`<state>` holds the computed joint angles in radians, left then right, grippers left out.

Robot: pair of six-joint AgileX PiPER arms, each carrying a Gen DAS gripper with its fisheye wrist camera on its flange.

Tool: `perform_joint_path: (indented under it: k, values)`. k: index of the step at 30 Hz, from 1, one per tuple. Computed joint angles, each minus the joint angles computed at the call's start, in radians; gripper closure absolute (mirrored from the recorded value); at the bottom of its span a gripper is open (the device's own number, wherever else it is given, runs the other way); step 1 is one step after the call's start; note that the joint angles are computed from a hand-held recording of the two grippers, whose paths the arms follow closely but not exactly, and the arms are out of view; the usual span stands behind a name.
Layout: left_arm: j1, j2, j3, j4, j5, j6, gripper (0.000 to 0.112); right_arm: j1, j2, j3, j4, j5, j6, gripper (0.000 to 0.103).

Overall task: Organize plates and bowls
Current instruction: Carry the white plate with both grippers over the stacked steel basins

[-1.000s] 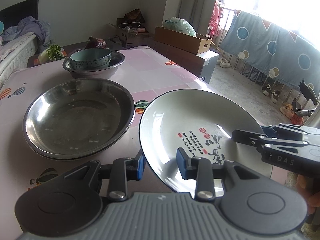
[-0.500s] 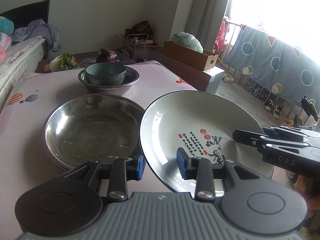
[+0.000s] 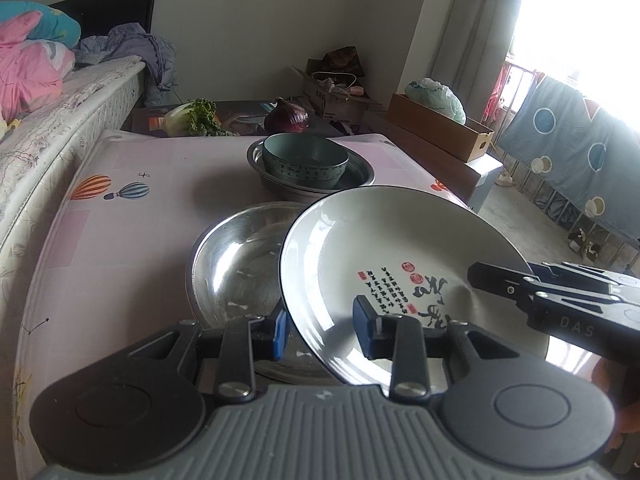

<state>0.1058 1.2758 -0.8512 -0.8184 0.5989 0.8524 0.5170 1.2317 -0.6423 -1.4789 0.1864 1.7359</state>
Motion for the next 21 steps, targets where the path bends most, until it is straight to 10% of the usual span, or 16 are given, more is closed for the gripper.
perform_joint_path:
  k: [21]
  values:
    - [0.083, 0.209, -0.147, 0.050, 0.036, -0.054, 0.079, -0.035, 0.344, -0.288, 0.448, -0.071, -0.434, 0.070]
